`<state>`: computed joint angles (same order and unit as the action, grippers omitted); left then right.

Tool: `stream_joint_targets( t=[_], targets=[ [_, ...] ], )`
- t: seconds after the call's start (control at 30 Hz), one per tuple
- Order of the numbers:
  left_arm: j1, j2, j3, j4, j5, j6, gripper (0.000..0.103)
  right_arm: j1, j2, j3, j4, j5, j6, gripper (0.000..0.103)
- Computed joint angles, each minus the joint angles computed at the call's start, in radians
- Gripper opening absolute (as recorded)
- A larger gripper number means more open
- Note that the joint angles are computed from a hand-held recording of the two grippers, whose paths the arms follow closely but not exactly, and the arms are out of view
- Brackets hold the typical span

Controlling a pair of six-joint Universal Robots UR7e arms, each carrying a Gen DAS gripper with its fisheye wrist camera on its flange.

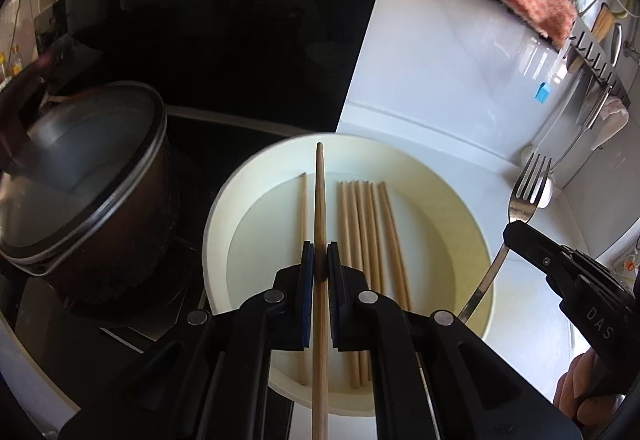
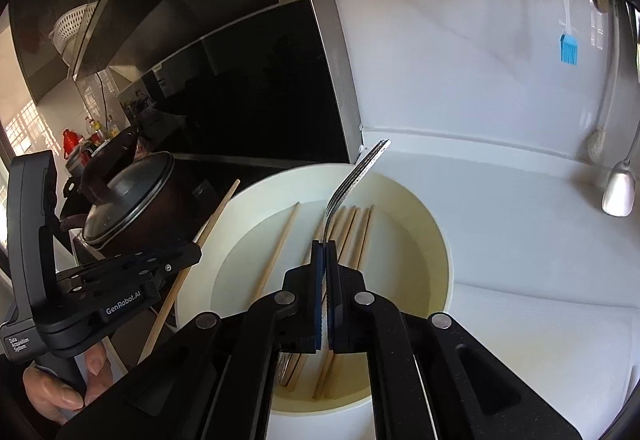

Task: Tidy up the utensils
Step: 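Carry the chopstick with the left tool to the bowl while the right tool carries the fork, then open the left tool to drop the chopstick while the right tool releases the fork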

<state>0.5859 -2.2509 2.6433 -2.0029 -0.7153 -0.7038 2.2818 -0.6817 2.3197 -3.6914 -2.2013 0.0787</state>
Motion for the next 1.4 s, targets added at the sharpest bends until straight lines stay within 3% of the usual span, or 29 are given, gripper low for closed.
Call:
stream_joint_targets(
  t=[0.2,0.43,1.0,1.27,1.33,1.4],
  targets=[
    [0.144,0.098,0.014,-0.21,-0.063,0.163,0.007,-0.041,0.043,-0.044,0.107,-0.005,0.034,0.002],
    [0.222,0.203,0.02,-0.341,-0.093,0.213,0.007,-0.107,0.054,-0.082,0.208,0.05,0.035,0.002],
    [0.295,0.373,-0.063,-0.326,-0.105,0.169,0.007,-0.195,0.042,-0.216,0.529,0.126,0.02,0.002],
    [0.32,0.414,-0.084,-0.32,-0.117,0.158,0.008,-0.206,0.048,-0.253,0.609,0.122,0.031,0.004],
    [0.316,0.409,-0.084,-0.309,-0.113,0.144,0.013,-0.203,0.048,-0.249,0.598,0.113,0.026,0.005],
    [0.307,0.397,-0.083,-0.293,-0.104,0.126,0.026,-0.2,0.04,-0.238,0.579,0.111,0.025,0.014]
  ],
)
